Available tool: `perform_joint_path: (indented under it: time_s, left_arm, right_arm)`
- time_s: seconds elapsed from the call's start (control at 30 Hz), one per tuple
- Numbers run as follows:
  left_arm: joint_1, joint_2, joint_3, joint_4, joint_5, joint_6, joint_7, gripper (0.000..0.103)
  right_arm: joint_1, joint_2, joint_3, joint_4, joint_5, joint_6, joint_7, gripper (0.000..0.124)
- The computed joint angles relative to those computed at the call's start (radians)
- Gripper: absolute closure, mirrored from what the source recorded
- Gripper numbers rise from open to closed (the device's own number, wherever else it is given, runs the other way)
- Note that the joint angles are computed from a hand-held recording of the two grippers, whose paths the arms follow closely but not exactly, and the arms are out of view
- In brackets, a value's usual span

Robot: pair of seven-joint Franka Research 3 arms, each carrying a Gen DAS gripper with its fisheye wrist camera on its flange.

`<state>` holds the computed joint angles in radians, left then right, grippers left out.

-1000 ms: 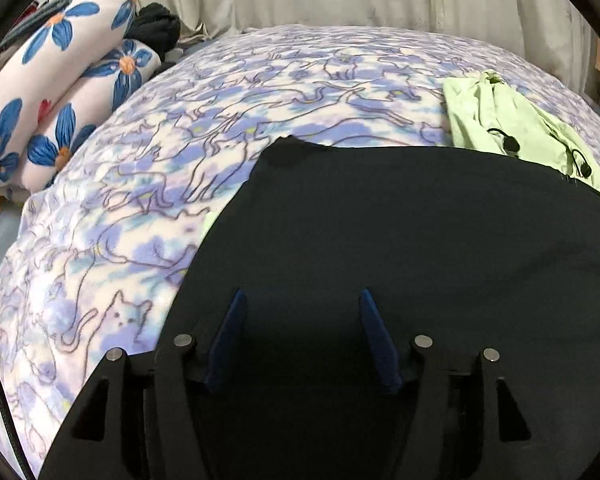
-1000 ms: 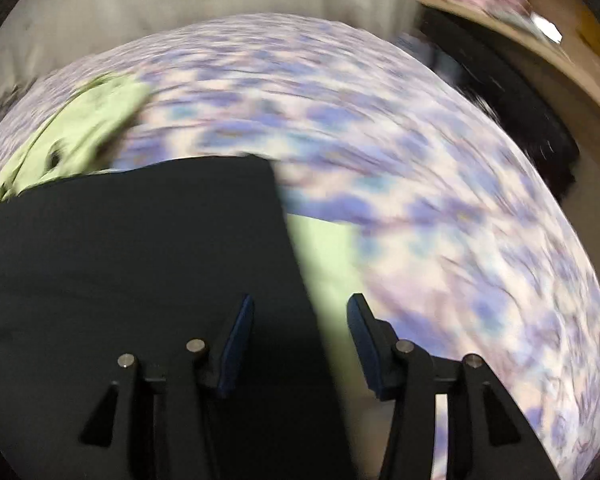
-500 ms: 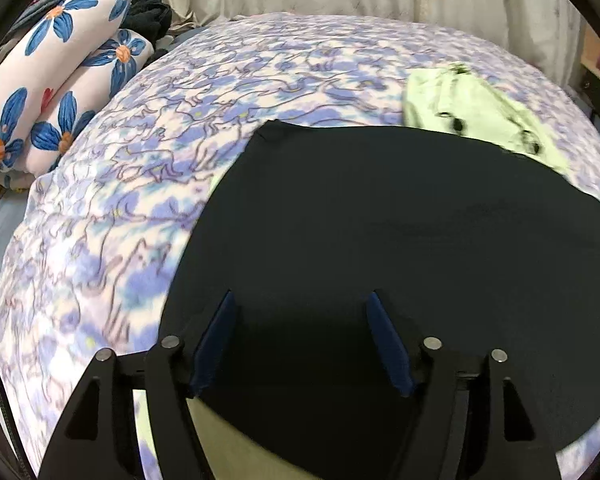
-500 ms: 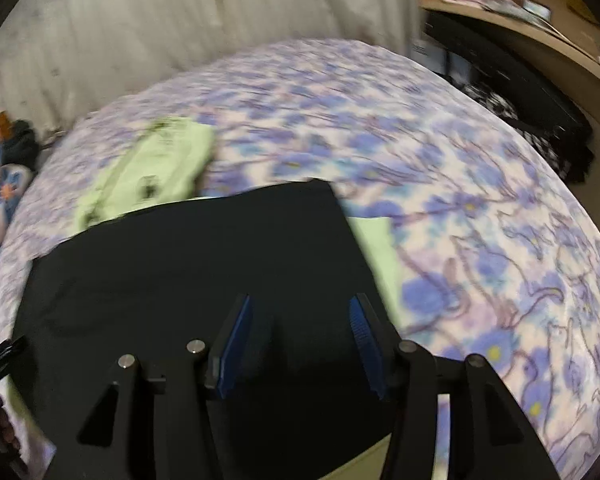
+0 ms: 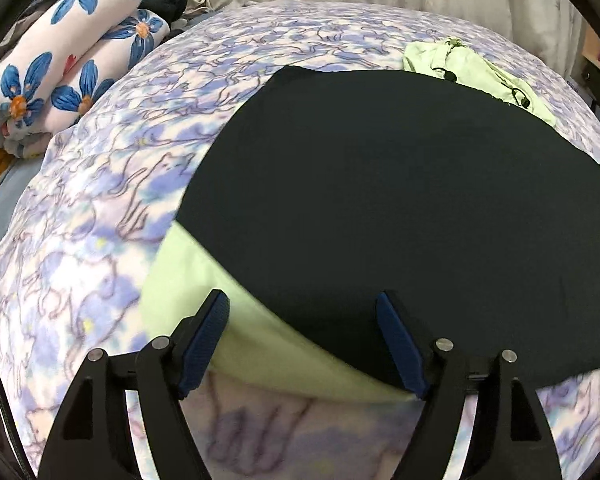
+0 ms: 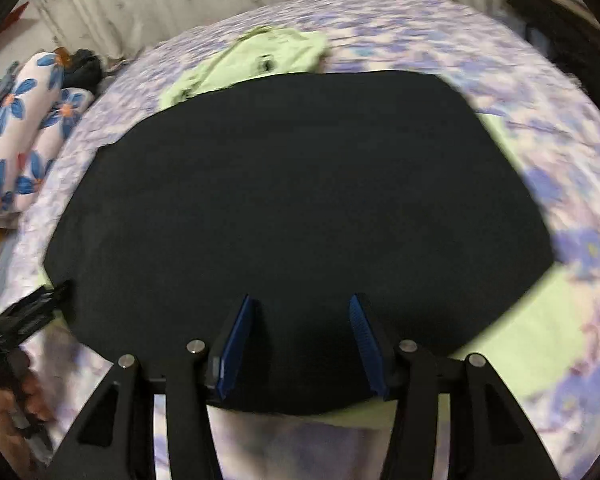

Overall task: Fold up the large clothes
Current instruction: 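Lay the folded black half flat and open both tools, then grasp the green hood with both tools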

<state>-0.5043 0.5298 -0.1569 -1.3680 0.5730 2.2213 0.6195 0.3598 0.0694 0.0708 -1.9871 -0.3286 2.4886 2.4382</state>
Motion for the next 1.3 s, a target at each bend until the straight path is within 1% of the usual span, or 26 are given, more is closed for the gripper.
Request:
perform_joint_path:
  time_s: [0.07, 0.1, 0.17, 0.2, 0.3, 0.43, 0.57, 0.67, 0.73, 0.8, 0.87, 0.9, 0.93, 1.0, 1.13, 1.17, 1.23, 1.3]
  left_arm:
    - [0.004, -0.023, -0.001, -0.035, -0.002, 0.014, -0.013, 0.027]
    - [0.006, -0.030, -0.003, -0.048, -0.004, 0.018, -0.021, 0.027]
    - [0.003, -0.041, -0.003, -0.061, 0.005, 0.015, -0.034, 0.027]
    - [0.000, -0.039, -0.003, -0.057, 0.009, 0.006, -0.036, 0.027]
    - [-0.004, -0.041, -0.007, -0.053, 0.014, -0.011, -0.044, 0.027]
    - [0.006, -0.058, -0.014, -0.080, 0.006, 0.007, -0.054, 0.027]
    - [0.005, -0.070, -0.016, -0.099, 0.017, 0.020, -0.064, 0.027]
    - [0.004, -0.071, -0.015, -0.111, 0.029, 0.035, -0.074, 0.027]
    - [0.014, -0.078, -0.018, -0.135, 0.026, 0.072, -0.081, 0.025]
    - [0.031, -0.084, -0.024, -0.158, 0.004, 0.113, -0.080, 0.023]
    - [0.053, -0.094, -0.034, -0.185, -0.027, 0.162, -0.067, 0.018]
    - [0.063, -0.098, -0.040, -0.196, -0.046, 0.185, -0.055, 0.016]
    - [0.066, -0.099, -0.041, -0.199, -0.055, 0.195, -0.048, 0.014]
    - [0.069, -0.095, -0.044, -0.196, -0.070, 0.205, -0.025, 0.009]
    - [0.054, -0.082, -0.037, -0.162, -0.073, 0.167, -0.009, 0.009]
    - [0.058, -0.086, -0.041, -0.162, -0.084, 0.171, 0.000, 0.009]
    - [0.076, -0.100, -0.050, -0.164, -0.112, 0.211, 0.023, 0.009]
    - [0.078, -0.095, -0.043, -0.127, -0.108, 0.241, 0.041, 0.009]
  right_arm:
    - [-0.012, -0.039, -0.005, -0.058, 0.022, 0.029, 0.009, 0.073]
    - [-0.022, -0.063, -0.006, -0.094, 0.062, 0.062, -0.005, 0.073]
    - [-0.036, -0.095, 0.001, -0.133, 0.087, 0.078, 0.009, 0.073]
    - [-0.041, -0.101, 0.007, -0.137, 0.088, 0.073, 0.013, 0.073]
    - [-0.044, -0.105, 0.030, -0.127, 0.043, 0.006, 0.059, 0.070]
    - [-0.044, -0.120, 0.043, -0.137, 0.000, -0.001, 0.101, 0.069]
    - [-0.047, -0.146, 0.052, -0.165, 0.003, 0.016, 0.132, 0.069]
    - [-0.050, -0.150, 0.054, -0.166, 0.027, 0.013, 0.112, 0.069]
    - [-0.050, -0.152, 0.056, -0.164, 0.044, 0.006, 0.102, 0.069]
    - [-0.052, -0.145, 0.055, -0.153, 0.057, -0.004, 0.089, 0.069]
    - [-0.053, -0.136, 0.052, -0.140, 0.072, -0.016, 0.076, 0.069]
    - [-0.052, -0.132, 0.051, -0.130, 0.081, -0.028, 0.073, 0.069]
    - [-0.051, -0.125, 0.050, -0.119, 0.091, -0.035, 0.066, 0.069]
    - [-0.049, -0.107, 0.041, -0.097, 0.147, -0.020, 0.006, 0.069]
    - [-0.045, -0.061, 0.030, -0.028, 0.186, -0.022, -0.048, 0.069]
    - [-0.044, -0.051, 0.026, -0.012, 0.194, -0.017, -0.057, 0.069]
    - [-0.043, -0.027, 0.018, 0.028, 0.213, 0.002, -0.076, 0.069]
    - [-0.040, 0.004, 0.009, 0.081, 0.208, 0.000, -0.085, 0.069]
